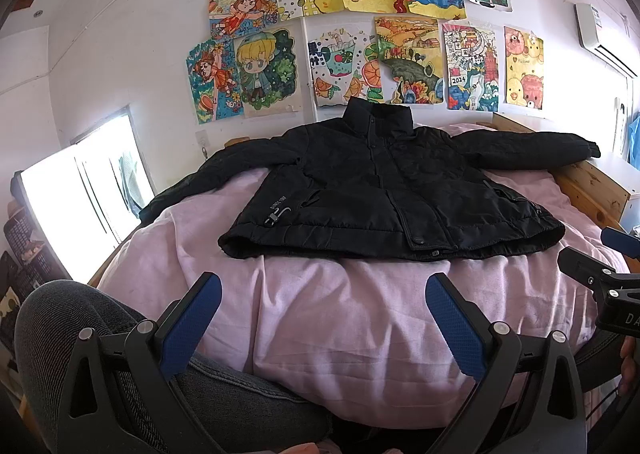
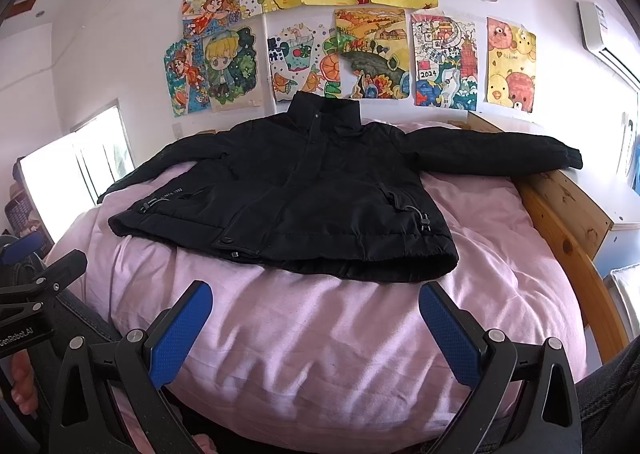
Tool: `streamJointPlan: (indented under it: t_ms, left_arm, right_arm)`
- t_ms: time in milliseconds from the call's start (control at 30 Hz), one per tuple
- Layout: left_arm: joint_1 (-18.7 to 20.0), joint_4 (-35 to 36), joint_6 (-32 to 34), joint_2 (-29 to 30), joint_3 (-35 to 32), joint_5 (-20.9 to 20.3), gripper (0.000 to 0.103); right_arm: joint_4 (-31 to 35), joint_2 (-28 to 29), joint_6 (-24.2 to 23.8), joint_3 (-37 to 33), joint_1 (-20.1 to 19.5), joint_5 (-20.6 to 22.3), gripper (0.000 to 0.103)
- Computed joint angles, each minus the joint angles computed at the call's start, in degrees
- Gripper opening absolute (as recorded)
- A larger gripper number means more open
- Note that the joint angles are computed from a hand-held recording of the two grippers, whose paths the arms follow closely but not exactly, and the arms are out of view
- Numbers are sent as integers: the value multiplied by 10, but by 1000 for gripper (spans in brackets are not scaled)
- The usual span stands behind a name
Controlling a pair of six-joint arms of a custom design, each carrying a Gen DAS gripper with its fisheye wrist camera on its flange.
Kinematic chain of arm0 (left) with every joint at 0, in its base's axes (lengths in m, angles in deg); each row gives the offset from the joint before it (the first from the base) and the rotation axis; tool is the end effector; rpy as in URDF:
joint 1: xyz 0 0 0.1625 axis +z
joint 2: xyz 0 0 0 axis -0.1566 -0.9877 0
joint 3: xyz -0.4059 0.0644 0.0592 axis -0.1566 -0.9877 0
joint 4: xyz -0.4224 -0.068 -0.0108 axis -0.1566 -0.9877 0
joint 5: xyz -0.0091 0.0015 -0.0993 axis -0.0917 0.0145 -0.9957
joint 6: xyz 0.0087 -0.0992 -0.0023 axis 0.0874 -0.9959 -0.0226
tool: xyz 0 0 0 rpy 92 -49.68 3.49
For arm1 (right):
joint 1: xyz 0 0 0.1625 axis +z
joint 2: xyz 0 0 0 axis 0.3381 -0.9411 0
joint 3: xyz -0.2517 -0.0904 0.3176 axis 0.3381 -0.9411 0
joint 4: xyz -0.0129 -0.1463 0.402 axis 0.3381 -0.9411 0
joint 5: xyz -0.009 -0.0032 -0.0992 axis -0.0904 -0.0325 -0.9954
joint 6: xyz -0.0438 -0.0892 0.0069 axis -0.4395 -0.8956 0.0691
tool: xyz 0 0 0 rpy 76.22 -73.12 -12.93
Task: Fold large clothes
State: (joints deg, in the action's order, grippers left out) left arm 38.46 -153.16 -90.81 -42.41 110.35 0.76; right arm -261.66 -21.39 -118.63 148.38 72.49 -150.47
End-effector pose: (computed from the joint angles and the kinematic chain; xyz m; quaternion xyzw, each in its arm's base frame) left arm -0.3276 -0.4493 0.0805 0.1642 0.7670 -0.4652 0.4103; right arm 0.1302 -0.5505 0.2794 0.2832 -0.8543 0.3587 0.2476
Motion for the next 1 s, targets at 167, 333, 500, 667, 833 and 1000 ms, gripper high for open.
streamJointPlan:
  t_ms: [167, 333, 500, 667, 833, 1000]
  left_arm:
    - [-1, 1, 0, -1, 0, -1, 100]
    - [1, -4, 2, 1, 0, 0, 100]
    - [1, -7, 4, 1, 0, 0, 100]
    - [1, -5, 3, 1, 0, 1, 100]
    - [1, -4, 3, 0, 0, 0, 100]
    - [0, -5, 3, 1, 0, 1, 100]
  right_arm:
    - [-2, 1, -5, 0, -10, 6, 103]
    - [2, 0, -3, -1, -7, 4, 103]
    - [4, 0, -1, -2, -5, 2, 103]
    - [5, -1, -1, -2, -6, 2, 103]
    - [6, 0, 1, -3, -4, 1, 103]
    - [9, -1, -1, -4, -9, 2, 103]
